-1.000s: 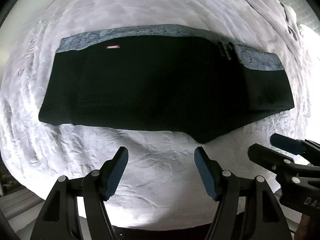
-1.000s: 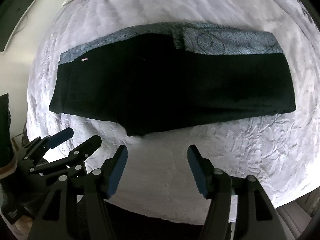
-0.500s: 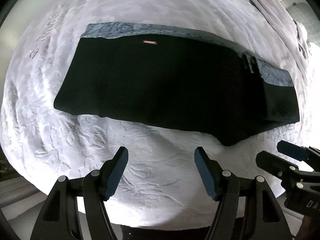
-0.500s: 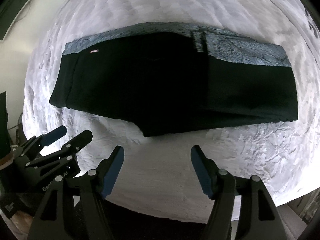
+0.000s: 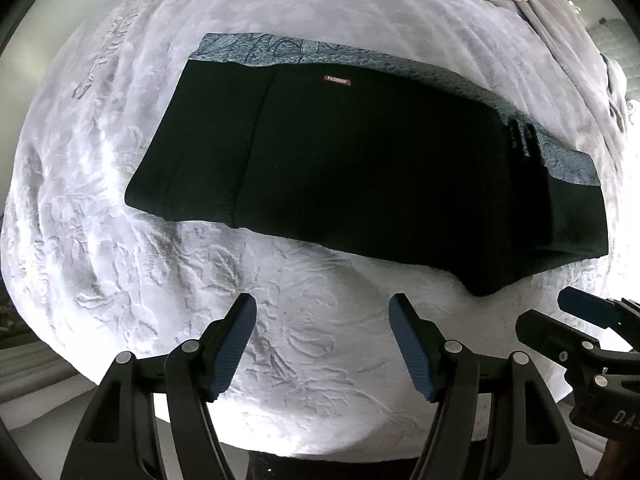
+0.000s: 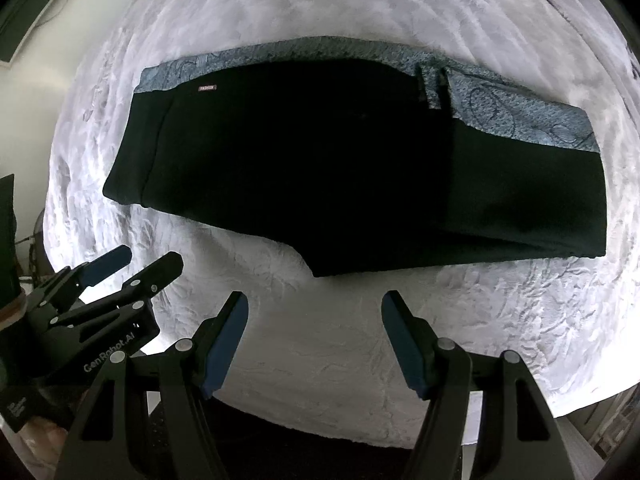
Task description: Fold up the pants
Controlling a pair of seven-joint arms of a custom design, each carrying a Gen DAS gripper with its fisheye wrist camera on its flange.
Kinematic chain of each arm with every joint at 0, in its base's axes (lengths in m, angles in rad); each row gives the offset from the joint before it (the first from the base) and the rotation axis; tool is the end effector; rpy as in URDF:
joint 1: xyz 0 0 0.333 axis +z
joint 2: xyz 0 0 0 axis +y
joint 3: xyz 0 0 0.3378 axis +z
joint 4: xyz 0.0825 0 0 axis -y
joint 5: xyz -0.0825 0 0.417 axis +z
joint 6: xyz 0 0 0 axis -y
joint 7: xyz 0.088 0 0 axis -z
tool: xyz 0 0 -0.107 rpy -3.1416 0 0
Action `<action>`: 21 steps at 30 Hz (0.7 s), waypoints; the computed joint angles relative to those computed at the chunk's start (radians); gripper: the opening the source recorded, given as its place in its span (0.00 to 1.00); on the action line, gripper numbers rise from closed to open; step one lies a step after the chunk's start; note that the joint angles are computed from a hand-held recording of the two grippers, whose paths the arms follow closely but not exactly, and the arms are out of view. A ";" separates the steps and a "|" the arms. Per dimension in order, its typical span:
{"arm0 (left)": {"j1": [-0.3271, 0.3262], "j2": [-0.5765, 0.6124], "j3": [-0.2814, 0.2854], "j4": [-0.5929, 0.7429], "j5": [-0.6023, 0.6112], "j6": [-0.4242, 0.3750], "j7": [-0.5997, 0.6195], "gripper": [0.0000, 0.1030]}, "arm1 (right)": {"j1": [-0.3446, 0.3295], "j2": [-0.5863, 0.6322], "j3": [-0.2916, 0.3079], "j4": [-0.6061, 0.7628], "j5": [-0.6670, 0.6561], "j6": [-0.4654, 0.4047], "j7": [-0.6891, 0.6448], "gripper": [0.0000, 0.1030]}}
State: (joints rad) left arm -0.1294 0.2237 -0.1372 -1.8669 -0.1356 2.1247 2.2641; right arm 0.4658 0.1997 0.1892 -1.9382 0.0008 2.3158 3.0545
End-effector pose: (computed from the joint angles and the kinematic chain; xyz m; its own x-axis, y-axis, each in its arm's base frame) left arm 0.6266 -0.1728 0.4064 -0.7750 -0.6249 0.0944 -0.6320 0.7661 -0.1171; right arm 0.5179 0.3914 0.4058 -0.7310 -0.6574 -0.1829 -0.6716 0.7406 0.0222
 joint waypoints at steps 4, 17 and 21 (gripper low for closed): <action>0.005 0.000 0.001 -0.001 -0.016 0.009 0.000 0.93 | -0.001 0.002 0.002 -0.006 0.010 0.010 -0.002 0.71; 0.009 0.044 0.017 0.039 0.019 -0.023 -0.057 0.93 | 0.000 0.014 0.004 -0.002 0.013 0.004 -0.016 0.75; 0.013 0.060 0.019 0.052 0.018 -0.023 -0.054 0.93 | 0.002 0.021 0.003 0.010 0.001 -0.008 -0.017 0.77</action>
